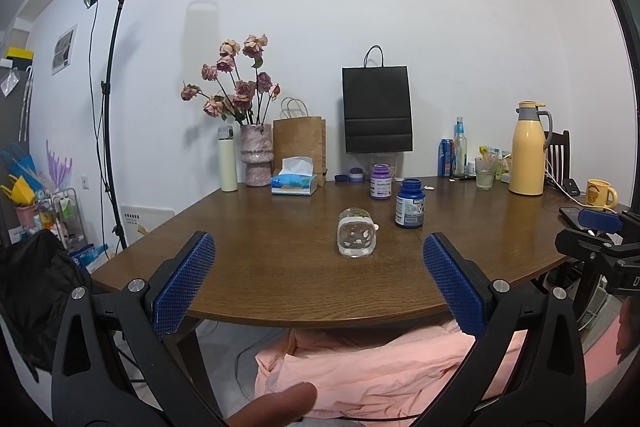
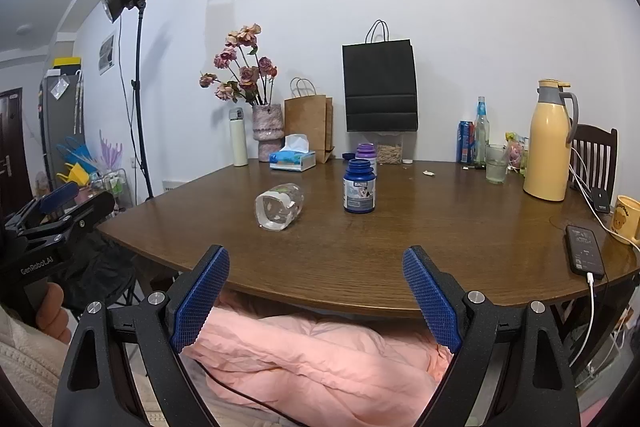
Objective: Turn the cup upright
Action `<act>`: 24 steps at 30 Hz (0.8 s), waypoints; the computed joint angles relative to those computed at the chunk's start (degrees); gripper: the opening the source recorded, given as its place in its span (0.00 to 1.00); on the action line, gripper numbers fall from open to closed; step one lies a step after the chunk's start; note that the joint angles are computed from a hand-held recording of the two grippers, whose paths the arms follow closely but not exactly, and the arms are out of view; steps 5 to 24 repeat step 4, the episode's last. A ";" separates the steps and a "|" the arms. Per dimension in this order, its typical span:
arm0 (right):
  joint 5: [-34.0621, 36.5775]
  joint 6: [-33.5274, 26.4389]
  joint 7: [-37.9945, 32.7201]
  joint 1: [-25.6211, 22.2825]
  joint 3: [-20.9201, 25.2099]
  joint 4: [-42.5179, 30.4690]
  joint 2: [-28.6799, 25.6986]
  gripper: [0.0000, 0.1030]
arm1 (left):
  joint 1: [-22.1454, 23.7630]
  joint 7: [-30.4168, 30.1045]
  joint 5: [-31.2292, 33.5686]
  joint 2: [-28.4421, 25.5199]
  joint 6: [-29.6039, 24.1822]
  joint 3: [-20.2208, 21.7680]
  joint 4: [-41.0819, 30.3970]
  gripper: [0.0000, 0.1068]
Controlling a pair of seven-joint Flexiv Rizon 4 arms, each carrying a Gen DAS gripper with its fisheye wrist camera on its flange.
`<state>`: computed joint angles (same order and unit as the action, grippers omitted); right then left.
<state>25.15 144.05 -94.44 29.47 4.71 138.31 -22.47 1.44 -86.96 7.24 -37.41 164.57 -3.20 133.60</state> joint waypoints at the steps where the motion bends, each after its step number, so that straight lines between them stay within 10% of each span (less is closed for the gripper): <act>1: -0.02 -0.05 -0.12 0.08 0.00 0.00 -0.01 0.90 | 0.00 -0.04 0.05 -0.15 -0.07 -0.03 -0.07 0.96; 24: -0.38 -0.09 0.14 -0.19 0.07 0.01 -0.11 0.90 | -0.26 0.03 -0.38 -0.45 0.27 0.00 -0.04 0.96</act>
